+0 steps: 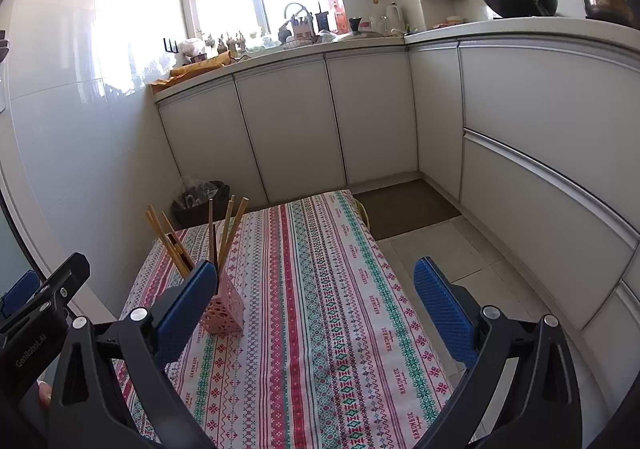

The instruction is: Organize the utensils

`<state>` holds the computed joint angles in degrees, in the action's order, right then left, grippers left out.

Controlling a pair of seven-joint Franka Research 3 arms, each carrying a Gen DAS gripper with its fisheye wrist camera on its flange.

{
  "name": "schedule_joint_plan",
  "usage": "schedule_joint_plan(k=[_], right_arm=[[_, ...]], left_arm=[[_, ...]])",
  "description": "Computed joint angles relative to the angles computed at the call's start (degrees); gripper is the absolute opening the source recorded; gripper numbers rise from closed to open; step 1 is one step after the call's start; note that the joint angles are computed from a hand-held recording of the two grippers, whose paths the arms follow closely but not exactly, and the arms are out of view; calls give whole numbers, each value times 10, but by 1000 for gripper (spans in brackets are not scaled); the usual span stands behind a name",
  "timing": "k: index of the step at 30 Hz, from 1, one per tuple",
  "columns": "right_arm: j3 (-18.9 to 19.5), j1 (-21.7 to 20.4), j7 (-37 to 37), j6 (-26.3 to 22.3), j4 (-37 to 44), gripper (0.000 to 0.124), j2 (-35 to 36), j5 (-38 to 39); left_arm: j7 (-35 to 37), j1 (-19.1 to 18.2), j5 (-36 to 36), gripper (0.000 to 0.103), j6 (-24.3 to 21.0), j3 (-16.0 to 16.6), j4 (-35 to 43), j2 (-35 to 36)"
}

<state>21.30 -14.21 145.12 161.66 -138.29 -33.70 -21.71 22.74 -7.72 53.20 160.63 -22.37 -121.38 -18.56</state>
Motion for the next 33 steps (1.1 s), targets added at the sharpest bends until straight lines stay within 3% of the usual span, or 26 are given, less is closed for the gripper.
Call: schedule_joint_plan(k=[14,20,26,28,29,33], right_arm=[[-6,5,-6,2,-2,96,3,4],[-7,7,-8,1,-1,96,3,7],[-9,10,-10,0,-2,96,2,11],[-10,11,-11,-1,-3,96,1,11],[-9,10,-11,-1,-3,96,1,11],[-8,8,-10,2,-4,96,0,12]], left_arm=[[1,-1,2,96,-5,0,-1,0],[-17,12,46,95,0,-10,0,2],[-41,20,73,85,52,-3,-9,-4],[-51,25,74,88,57,-5,-11,-6],[-53,26,73,95,59,-5,-11,-7],[-57,31,72,96,53,-9,-9,-12]])
